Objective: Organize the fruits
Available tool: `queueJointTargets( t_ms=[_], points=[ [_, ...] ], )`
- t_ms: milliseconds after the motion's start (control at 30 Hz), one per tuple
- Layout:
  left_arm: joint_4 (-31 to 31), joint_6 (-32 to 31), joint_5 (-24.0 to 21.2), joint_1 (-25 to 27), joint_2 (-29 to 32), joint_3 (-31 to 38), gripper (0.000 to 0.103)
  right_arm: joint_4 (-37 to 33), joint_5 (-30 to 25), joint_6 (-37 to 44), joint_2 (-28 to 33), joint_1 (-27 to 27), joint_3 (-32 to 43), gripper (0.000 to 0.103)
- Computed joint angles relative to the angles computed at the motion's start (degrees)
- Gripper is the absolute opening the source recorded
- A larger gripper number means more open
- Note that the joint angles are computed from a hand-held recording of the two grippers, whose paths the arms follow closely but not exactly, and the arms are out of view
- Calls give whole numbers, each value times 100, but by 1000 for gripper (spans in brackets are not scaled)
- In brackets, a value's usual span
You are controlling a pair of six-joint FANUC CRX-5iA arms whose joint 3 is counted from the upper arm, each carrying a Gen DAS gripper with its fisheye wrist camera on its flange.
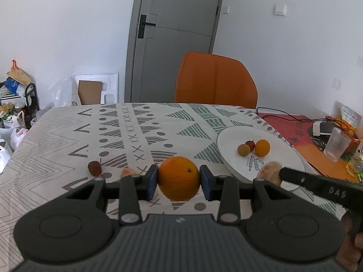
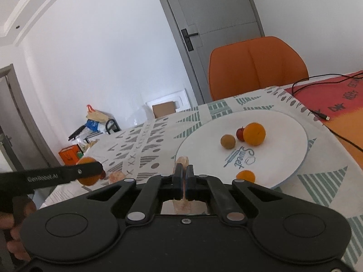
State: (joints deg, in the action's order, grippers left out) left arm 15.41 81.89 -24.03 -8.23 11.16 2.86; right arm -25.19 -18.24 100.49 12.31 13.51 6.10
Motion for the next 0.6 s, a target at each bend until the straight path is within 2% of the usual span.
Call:
queueJointTargets(
  t_ms=[367, 500, 600],
  points=[
    [-126, 101, -207, -146, 430, 595, 38, -532, -91, 593, 75, -301, 353, 0],
    [-188, 149, -325, -213, 613, 837, 38, -636, -454, 591, 252, -466, 596, 0],
    [-243, 174, -381, -236, 673, 914, 38, -1033, -903, 922, 335, -614, 776, 1]
  ],
)
